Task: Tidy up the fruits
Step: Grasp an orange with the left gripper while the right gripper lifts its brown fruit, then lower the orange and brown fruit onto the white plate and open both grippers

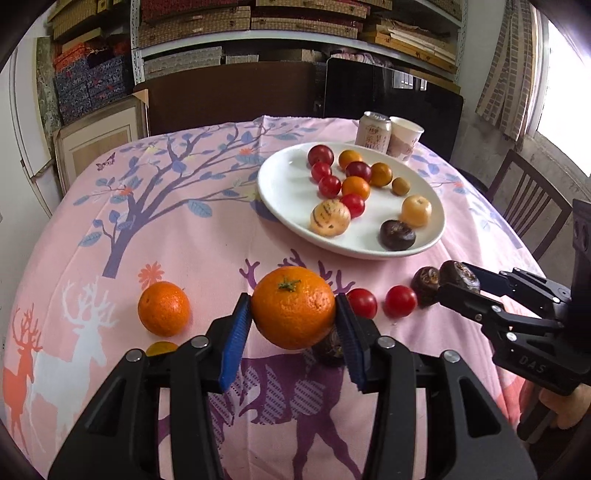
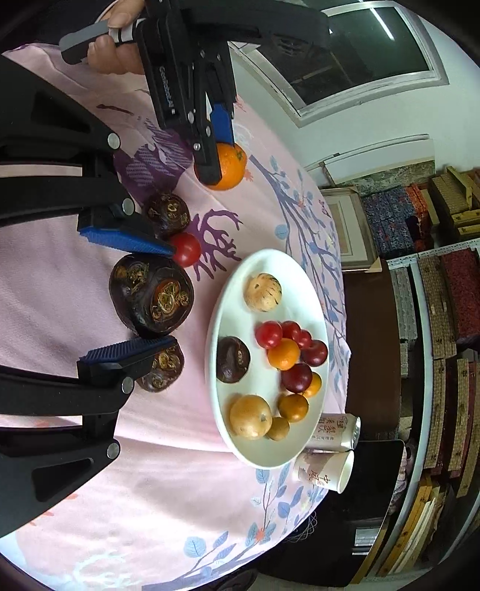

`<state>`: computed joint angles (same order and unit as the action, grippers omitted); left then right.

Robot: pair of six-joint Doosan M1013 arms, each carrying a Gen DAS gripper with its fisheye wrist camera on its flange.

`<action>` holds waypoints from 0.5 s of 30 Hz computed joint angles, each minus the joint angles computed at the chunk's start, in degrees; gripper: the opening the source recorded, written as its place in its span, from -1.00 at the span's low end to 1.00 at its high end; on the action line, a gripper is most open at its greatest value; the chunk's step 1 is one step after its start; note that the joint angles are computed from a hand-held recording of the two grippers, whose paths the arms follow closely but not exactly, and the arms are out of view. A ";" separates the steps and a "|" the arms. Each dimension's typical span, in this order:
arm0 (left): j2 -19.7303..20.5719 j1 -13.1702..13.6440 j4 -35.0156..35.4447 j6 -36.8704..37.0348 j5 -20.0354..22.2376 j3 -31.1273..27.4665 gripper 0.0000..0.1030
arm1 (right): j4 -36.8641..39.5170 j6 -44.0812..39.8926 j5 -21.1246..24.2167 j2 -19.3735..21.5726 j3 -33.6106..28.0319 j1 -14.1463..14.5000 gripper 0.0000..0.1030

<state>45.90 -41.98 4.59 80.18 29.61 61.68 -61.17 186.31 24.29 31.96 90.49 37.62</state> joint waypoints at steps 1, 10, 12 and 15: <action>-0.34 -0.16 0.52 -0.30 -0.36 -0.03 -0.13 | -1.94 2.87 0.15 -0.27 0.41 -0.06 -0.15; 3.24 -0.81 -2.68 0.68 5.05 -10.14 -0.13 | -12.54 16.25 4.61 -2.48 1.34 -0.65 -0.15; 6.27 -0.58 -4.72 0.61 9.23 -15.49 -0.13 | -11.64 13.40 5.76 -2.15 0.19 -1.10 -0.15; 10.96 -0.61 -1.66 -3.59 14.81 -23.45 -0.13 | -8.51 8.41 6.18 -0.96 -1.91 -2.02 -0.15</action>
<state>56.86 -42.58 2.93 76.59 44.41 38.23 -69.68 194.72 30.47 31.00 88.58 35.60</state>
